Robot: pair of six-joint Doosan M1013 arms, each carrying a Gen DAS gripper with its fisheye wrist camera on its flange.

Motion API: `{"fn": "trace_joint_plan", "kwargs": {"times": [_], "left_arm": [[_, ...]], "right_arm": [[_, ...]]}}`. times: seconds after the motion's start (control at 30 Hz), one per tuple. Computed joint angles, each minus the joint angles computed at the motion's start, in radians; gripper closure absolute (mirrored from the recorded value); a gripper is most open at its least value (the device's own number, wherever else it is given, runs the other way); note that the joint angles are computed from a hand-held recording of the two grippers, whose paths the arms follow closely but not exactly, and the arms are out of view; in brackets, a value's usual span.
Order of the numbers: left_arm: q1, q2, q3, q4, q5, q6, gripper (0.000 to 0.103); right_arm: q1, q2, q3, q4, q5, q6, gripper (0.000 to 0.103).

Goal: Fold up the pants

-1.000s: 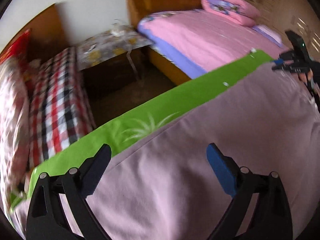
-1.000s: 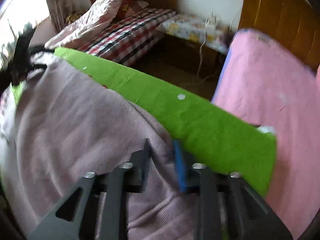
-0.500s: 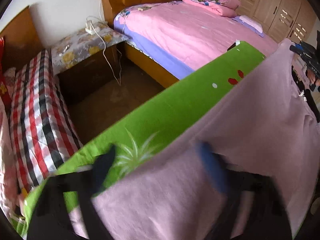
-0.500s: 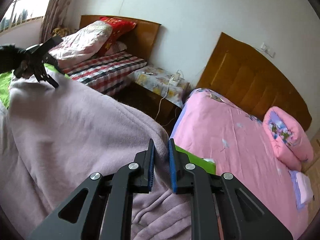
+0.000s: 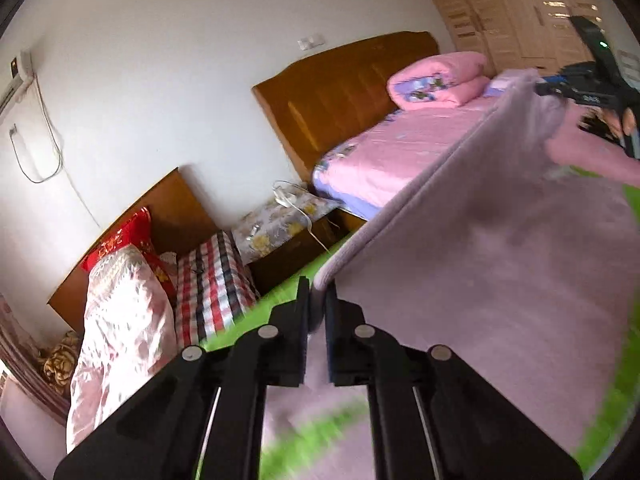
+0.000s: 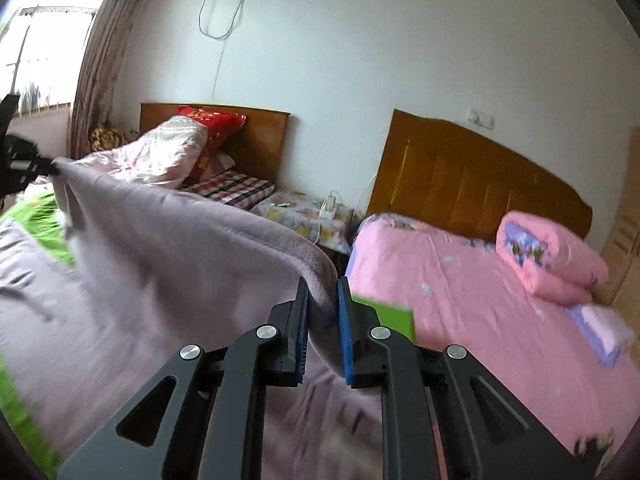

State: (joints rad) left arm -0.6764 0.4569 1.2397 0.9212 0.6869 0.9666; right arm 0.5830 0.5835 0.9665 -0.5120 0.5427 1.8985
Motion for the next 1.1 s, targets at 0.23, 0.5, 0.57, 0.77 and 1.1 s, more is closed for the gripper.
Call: {"fn": "trace_joint_plan", "kwargs": {"times": [0.23,0.5,0.57,0.77,1.1], "left_arm": [[-0.056,-0.041,0.206,-0.253,0.001,-0.106,0.094],[-0.022,-0.111,0.315,-0.368,-0.179,-0.351,0.009],[-0.011,-0.138,0.357,-0.328,-0.254,-0.5,0.006],[0.039,-0.172,0.437,-0.361,-0.403,-0.803,0.008],[0.064,-0.161,0.424,-0.515,-0.395,-0.718,0.008]], "right_arm": [[0.036,-0.102,0.259,0.108,0.104,0.129,0.077],[0.04,-0.153,0.341,0.304,0.074,0.231,0.038],[0.023,-0.157,0.357,0.424,0.038,0.268,0.038],[-0.021,-0.144,0.388,0.685,-0.092,0.369,0.038],[-0.023,-0.098,0.308,0.488,0.006,0.636,0.07]]}}
